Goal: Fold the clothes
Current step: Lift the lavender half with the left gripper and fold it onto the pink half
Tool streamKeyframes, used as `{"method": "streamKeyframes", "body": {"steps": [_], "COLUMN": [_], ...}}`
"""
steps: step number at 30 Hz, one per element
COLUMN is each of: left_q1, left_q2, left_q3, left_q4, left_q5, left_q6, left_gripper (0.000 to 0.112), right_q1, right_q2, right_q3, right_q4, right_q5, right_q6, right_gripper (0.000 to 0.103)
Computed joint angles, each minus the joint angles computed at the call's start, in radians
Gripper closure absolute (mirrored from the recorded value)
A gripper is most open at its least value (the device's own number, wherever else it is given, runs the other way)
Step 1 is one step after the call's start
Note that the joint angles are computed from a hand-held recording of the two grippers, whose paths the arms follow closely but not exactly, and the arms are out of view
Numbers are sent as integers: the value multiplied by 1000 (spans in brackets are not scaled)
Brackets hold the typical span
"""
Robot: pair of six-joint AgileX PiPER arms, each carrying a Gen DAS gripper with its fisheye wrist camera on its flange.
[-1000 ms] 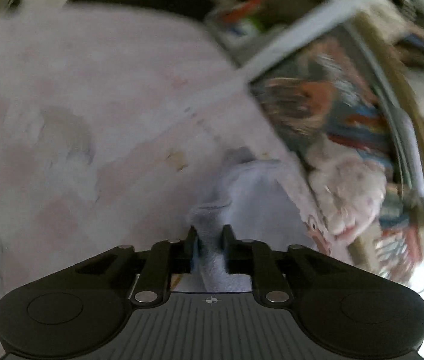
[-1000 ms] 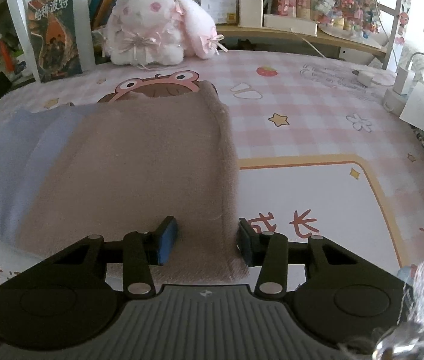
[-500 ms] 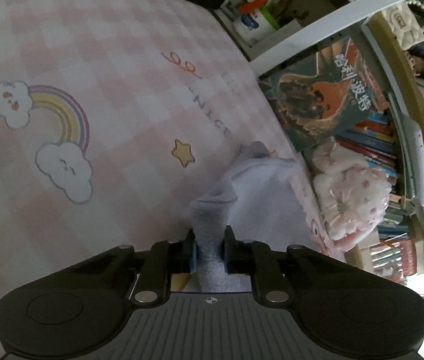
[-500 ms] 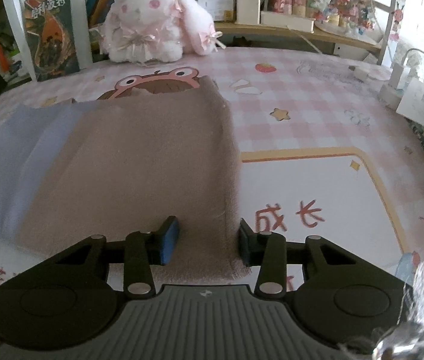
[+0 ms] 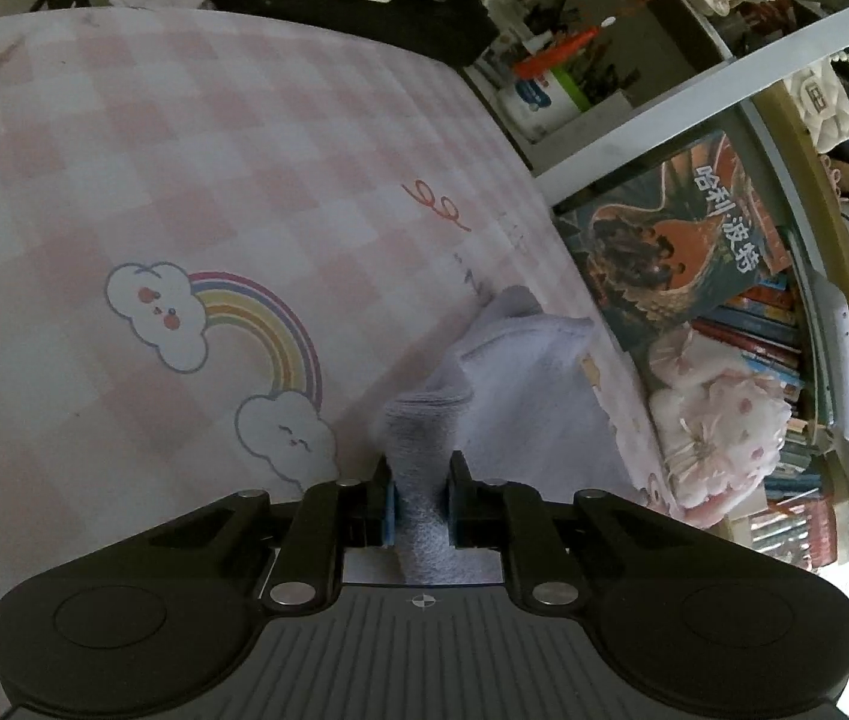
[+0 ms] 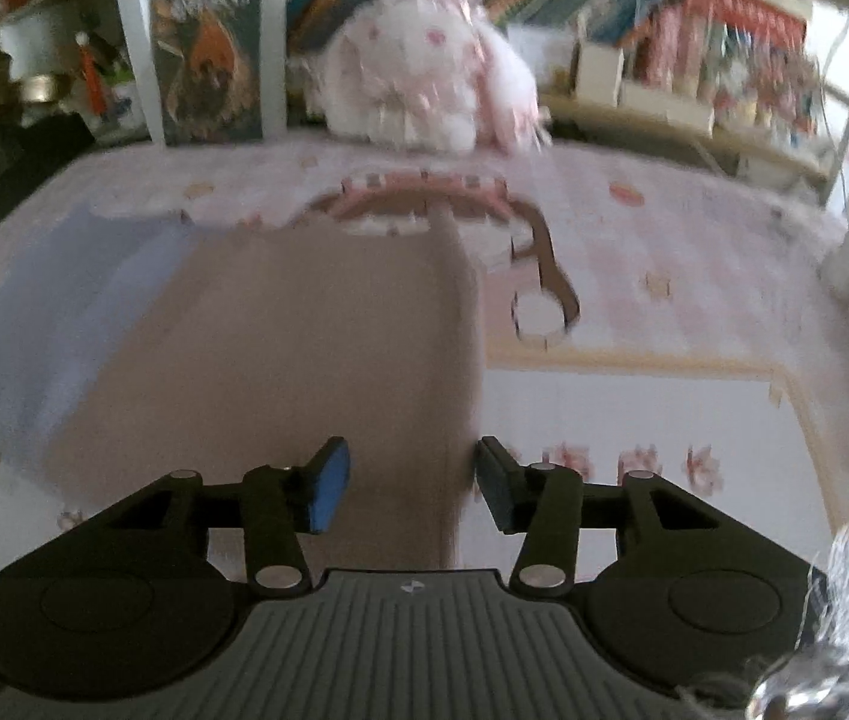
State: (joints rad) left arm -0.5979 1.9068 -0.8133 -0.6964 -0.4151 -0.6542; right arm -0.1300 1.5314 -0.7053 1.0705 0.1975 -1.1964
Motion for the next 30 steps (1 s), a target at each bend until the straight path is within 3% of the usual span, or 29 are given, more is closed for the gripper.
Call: {"method": "streamKeyframes", "body": {"steps": [3, 6, 12, 16, 18, 23, 30], "left_q1": [-2, -11, -55, -79, -114, -221, -402], "left_q2": [6, 12, 26, 23, 15, -11, 59], "left_q3": [-5, -12, -48, -75, -106, -239, -589], "left_q4": [-12, -48, -268, -423, -565, -834, -999], "left_q5": [-5, -13, -36, -47, -84, -228, -419], "left_q6": [4, 28, 197, 326, 476, 863, 1391], "left_gripper": [98, 98, 98, 98, 99, 102, 103], "right_q1": [-11, -28, -100, -144, -166, -240, -287], "right_q2": [25, 82, 159, 233, 275, 333, 389], "right_q3": [-40, -96, -179, -260, -306, -352, -411], "right_q4": [90, 59, 156, 88, 19, 62, 53], "right_q5": [19, 40, 133, 214, 257, 390, 506], "right_q6": [-141, -158, -296, -298, -243, -338, -416], "right_gripper": [70, 77, 78, 78, 78, 78, 79]}}
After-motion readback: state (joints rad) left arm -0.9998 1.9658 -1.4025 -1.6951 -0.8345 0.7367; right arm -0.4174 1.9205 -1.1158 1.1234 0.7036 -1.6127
